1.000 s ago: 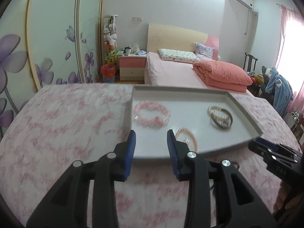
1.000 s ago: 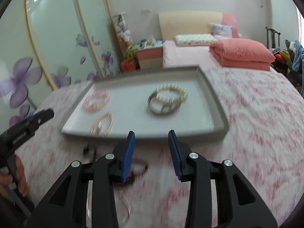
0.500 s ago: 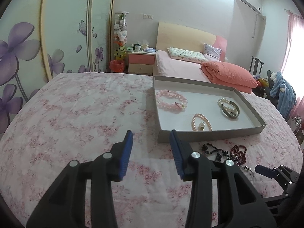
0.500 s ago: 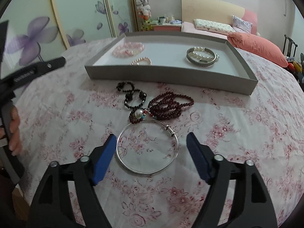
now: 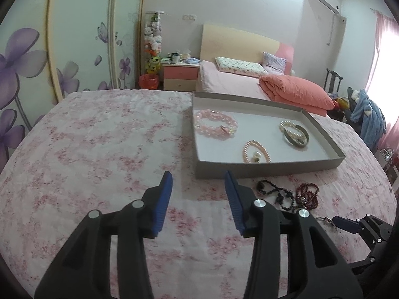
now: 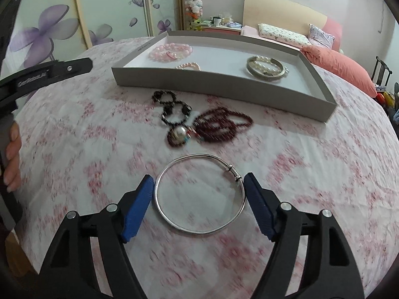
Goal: Organize jewelry
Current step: 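Grasp the silver bangle with the right tool while the left tool grasps the black bead bracelet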
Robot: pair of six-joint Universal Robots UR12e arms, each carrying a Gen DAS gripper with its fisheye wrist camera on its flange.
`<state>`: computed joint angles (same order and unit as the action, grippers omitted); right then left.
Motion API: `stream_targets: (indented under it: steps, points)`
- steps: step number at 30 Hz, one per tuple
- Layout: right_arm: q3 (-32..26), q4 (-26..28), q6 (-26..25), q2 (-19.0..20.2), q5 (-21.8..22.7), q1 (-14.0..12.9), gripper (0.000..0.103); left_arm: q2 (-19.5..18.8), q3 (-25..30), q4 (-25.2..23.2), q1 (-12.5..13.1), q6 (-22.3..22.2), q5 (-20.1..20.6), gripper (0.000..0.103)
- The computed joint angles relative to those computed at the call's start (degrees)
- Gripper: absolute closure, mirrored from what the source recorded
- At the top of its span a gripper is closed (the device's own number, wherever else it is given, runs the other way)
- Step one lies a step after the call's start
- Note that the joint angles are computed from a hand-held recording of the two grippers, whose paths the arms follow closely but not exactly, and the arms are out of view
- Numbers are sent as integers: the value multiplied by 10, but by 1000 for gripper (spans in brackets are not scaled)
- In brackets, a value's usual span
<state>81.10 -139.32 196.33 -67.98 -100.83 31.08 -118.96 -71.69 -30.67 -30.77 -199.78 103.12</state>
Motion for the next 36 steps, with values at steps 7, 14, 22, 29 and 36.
stream_targets:
  steps: [7, 14, 22, 29, 36]
  points:
    - [25, 7, 56, -19, -44, -19, 29, -24, 37, -36, -9, 26, -43, 59]
    - [30, 7, 68, -24, -47, -30, 29, -66, 107, -108, -19, 37, -75, 59]
    - [29, 6, 63, -23, -43, -31, 29, -103, 164, -185, -30, 44, -37, 71]
    - [18, 8, 52, -15, -38, -29, 29, -63, 94, -151, -20, 64, -12, 70]
    - [15, 8, 51, -13, -36, -29, 29, -35, 51, -124, -3, 61, -57, 60]
